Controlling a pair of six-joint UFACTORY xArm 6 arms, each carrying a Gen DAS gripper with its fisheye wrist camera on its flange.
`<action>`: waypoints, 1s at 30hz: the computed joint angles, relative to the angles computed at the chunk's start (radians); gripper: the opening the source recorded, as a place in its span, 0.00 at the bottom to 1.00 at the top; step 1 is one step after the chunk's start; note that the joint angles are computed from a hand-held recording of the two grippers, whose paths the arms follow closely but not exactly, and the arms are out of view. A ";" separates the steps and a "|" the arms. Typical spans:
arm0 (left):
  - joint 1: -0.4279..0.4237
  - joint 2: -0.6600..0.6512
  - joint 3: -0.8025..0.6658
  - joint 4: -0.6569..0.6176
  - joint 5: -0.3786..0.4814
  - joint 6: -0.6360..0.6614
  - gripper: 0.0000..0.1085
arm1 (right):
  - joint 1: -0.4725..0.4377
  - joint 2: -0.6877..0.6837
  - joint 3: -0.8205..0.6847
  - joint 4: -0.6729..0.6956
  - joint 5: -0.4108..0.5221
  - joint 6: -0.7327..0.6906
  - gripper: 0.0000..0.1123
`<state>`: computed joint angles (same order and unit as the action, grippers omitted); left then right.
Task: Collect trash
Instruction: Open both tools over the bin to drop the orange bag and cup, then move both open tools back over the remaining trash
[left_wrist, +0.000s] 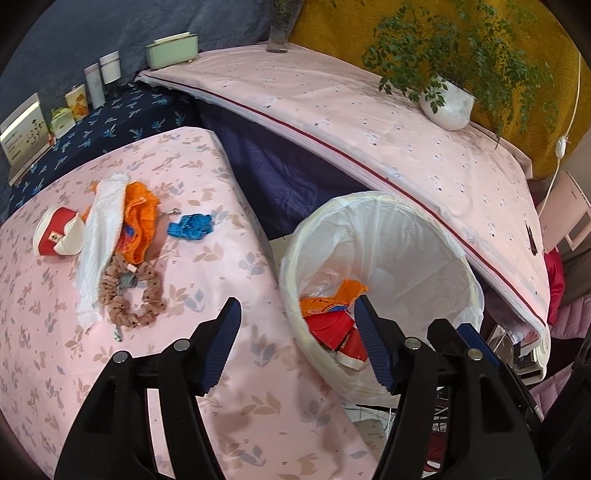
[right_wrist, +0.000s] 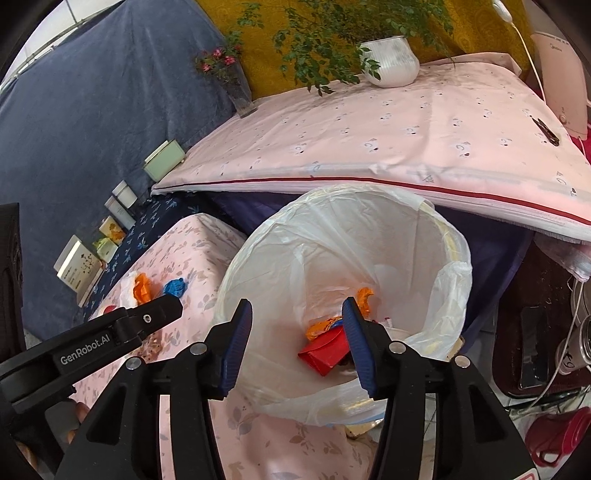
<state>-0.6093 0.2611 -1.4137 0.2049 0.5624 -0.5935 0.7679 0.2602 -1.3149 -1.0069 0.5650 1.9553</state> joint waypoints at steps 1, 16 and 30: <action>0.006 -0.010 0.013 0.005 -0.003 -0.009 0.56 | 0.005 0.006 -0.010 0.003 0.003 -0.007 0.44; 0.113 -0.160 0.216 0.053 -0.059 -0.088 0.57 | 0.070 0.158 -0.237 0.111 0.042 -0.206 0.44; 0.265 -0.273 0.377 0.126 -0.075 -0.179 0.57 | 0.130 0.422 -0.614 0.305 0.105 -0.494 0.44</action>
<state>-0.3441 -0.0122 -1.0366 0.3314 0.4874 -0.7724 0.8976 0.6820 -1.9287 -0.7017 0.6697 1.4608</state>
